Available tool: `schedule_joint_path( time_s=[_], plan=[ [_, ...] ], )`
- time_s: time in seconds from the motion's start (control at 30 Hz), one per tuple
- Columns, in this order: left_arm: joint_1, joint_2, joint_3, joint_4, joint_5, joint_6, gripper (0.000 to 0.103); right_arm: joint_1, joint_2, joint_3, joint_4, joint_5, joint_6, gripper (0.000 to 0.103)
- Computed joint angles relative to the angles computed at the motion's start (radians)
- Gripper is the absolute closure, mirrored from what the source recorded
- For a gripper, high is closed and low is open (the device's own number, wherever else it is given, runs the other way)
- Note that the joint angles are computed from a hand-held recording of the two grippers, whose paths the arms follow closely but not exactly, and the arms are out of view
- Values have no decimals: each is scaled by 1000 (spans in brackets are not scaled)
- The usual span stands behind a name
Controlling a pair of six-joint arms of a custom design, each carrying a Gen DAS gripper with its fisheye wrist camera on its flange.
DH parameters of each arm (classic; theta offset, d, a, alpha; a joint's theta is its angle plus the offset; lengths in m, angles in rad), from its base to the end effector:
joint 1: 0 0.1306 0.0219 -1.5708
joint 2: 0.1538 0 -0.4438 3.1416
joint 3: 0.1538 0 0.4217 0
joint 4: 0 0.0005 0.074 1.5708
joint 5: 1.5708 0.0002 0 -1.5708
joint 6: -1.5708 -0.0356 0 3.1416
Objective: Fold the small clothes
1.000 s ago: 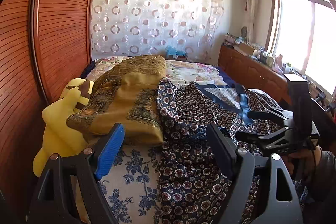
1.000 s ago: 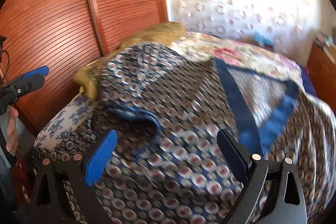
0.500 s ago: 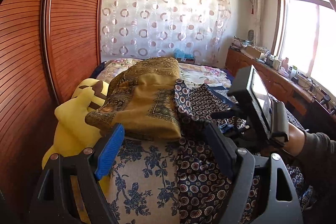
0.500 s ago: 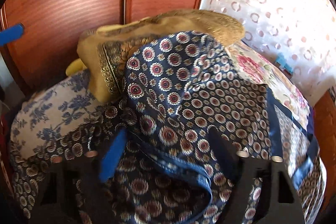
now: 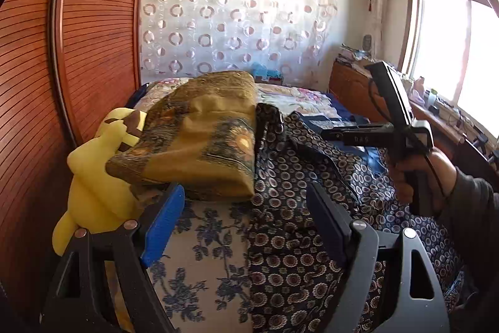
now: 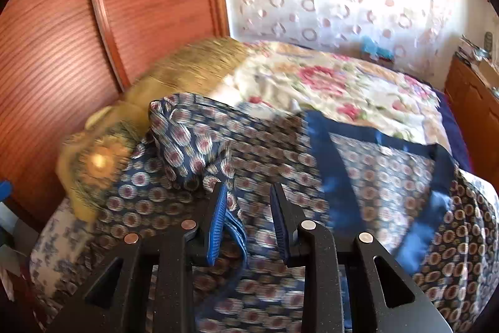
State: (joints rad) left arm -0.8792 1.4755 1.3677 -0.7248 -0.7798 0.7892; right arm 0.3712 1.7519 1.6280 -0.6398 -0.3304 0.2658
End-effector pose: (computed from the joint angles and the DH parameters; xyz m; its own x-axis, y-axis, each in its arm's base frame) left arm 0.3593 -0.3955 0.4547 -0.5068 -0.1792 -0.8432 -0.1616 0.9806 -0.1113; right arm 0.6146 0.2511 0.4230 -0.4744 -0.4513 -0.7559 -0.7110 0.7026 0.0268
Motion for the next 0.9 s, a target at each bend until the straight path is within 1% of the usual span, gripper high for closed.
schedule_joint_path(
  time_s=[0.03,0.1,0.2,0.27,0.4,0.43,0.47,0.53,0.6,0.8,0.9],
  plan=[
    [2,4,2,2,7,-5,22,1,1,3,0,7,-1,66],
    [7,21,16,7,31,-18,22,-7,-8,-5,10,-4,3,65],
    [16,48,38,7,66,-33,22,-16,-17,-10,9,-47,18,63],
    [24,74,64,-7,94,-40,22,-17,-35,-29,6,-58,44,63],
    [37,137,129,-42,152,-77,22,-60,-99,-112,28,-99,81,62],
    [39,155,148,-47,169,-92,22,-74,-117,-132,31,-106,90,61],
    [41,169,164,-54,180,-101,22,-87,-135,-154,37,-107,97,59],
    [42,202,201,-59,206,-126,22,-118,-166,-190,44,-109,120,49],
    [45,231,233,-55,239,-143,22,-150,-189,-222,43,-107,138,45],
    [55,332,355,-98,327,-151,22,-225,-237,-298,34,-54,173,43],
    [55,379,416,-128,340,-144,22,-262,-262,-335,47,-53,166,43]
  ],
)
